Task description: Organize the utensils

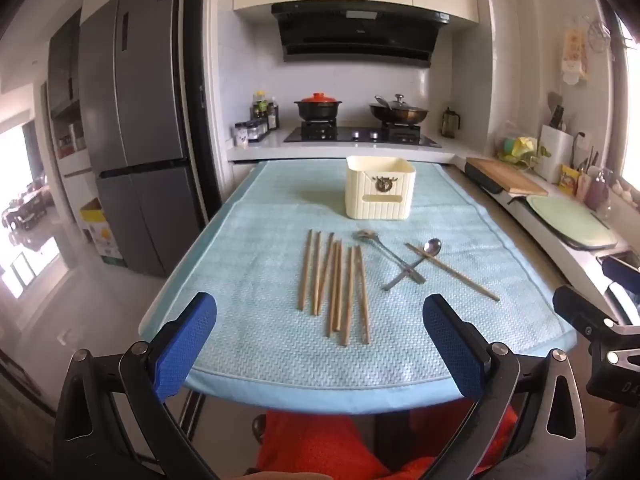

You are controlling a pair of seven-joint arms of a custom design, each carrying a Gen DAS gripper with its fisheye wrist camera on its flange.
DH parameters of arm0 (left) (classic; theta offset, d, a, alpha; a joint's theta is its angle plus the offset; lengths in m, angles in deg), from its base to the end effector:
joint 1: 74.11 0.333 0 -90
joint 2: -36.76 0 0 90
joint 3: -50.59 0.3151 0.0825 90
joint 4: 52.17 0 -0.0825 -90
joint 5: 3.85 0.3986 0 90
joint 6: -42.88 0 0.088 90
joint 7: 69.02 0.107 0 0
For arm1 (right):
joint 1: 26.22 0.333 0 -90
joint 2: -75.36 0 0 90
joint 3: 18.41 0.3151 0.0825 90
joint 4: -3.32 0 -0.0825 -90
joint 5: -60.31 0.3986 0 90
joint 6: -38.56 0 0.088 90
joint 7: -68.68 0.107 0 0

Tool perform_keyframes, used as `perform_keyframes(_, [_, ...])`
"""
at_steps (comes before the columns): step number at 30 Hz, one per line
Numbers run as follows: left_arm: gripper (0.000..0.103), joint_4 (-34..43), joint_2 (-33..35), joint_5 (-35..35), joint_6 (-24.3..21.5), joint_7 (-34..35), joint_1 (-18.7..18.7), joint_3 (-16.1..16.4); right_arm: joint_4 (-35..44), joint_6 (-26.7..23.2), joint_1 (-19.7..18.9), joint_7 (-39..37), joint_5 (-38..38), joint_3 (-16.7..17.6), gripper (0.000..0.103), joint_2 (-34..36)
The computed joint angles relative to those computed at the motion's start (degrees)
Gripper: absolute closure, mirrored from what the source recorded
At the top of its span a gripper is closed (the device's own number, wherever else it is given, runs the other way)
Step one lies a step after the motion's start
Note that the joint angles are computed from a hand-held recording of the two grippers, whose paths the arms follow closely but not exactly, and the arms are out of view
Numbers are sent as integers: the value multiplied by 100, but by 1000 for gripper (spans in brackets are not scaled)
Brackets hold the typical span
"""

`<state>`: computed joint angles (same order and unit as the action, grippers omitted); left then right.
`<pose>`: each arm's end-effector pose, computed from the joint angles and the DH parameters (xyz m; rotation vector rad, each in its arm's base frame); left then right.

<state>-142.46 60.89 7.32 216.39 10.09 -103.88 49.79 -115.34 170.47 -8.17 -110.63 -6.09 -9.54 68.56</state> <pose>0.6286 -0.3860 0.5165 -1.1857 2.0460 -1.1558 0.5152 0.2434 0.5246 -1.2762 1.9941 -1.1560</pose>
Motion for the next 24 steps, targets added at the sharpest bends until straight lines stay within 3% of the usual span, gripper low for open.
perform_keyframes(5, [0,-176,-100,133,144,-129,-32,77,-49,8,3,39,-37,6,0,-44])
perform_keyframes(6, [0,-140,-54,182,160,-154,-198,219,21,-3,1,10,-17,8,0,6])
perform_keyframes(13, [0,-45,-18,-196,-48,232,210,-274,33,39,8,34,-19,-4,0,45])
perform_keyframes(24, [0,-51,-19,-226,-30,238,120,-184,22,14,7,-48,-5,25,0,-21])
